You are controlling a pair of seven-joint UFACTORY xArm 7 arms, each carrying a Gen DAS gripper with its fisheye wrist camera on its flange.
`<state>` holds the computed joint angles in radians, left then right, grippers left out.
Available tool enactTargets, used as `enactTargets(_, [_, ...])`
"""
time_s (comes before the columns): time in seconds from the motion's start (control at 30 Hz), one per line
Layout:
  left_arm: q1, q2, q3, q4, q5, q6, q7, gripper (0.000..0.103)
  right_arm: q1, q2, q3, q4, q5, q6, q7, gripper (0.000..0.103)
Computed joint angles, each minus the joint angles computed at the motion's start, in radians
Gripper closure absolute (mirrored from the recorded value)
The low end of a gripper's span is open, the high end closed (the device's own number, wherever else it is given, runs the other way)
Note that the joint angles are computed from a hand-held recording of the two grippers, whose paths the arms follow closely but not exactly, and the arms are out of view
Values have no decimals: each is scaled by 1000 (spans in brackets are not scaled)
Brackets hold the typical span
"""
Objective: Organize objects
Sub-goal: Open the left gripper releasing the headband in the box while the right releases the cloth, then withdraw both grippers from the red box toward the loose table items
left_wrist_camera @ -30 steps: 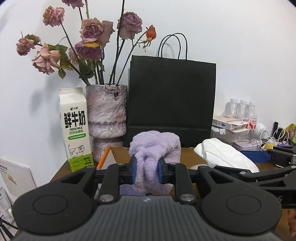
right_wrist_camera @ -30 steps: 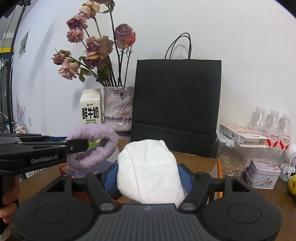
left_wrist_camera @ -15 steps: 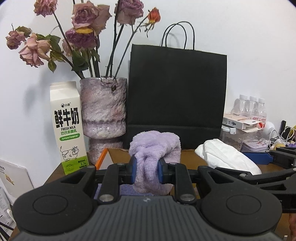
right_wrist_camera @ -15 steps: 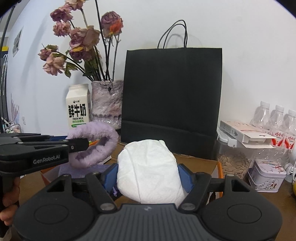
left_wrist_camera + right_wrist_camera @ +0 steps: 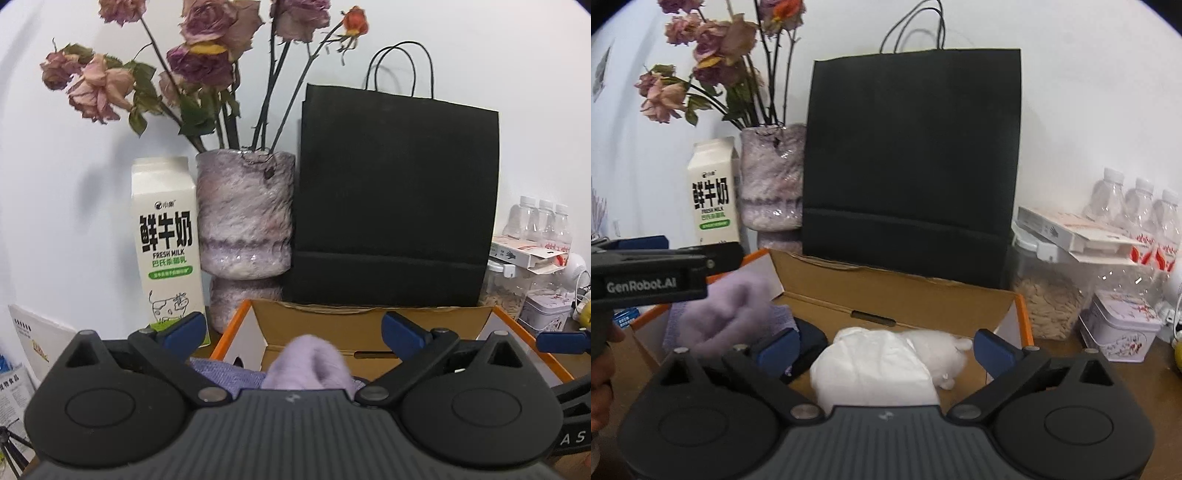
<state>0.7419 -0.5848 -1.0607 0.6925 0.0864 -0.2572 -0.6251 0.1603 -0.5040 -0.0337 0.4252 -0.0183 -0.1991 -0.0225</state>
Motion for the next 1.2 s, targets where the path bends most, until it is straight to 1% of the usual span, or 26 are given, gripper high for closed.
enactTargets(0.43, [-13, -11, 11, -12, -1, -4, 3, 0, 4, -27, -4, -6, 1, 31, -7, 0])
enactTargets(0.6, [-26, -25, 20, -25, -11, -11, 2, 0, 16, -44, -15, -10, 2, 45, -15, 0])
enactTargets(0.7, [-37, -36, 28, -33, -16, -9, 0, 0, 17, -62, -9, -18, 3, 54, -20, 0])
enactTargets(0.87, [-72, -56, 58, -55, -22, -8, -4, 0, 18, -109, -4, -40, 5, 69, -30, 0])
enactTargets(0.9, [-84, -61, 68, -62, -23, -9, -4, 0, 28, -122, -13, -43, 6, 81, -34, 0])
enactTargets(1.2, [-212, -139, 160, -148, -35, 4, -9, 0, 27, -266, -8, -110, 14, 143, -56, 0])
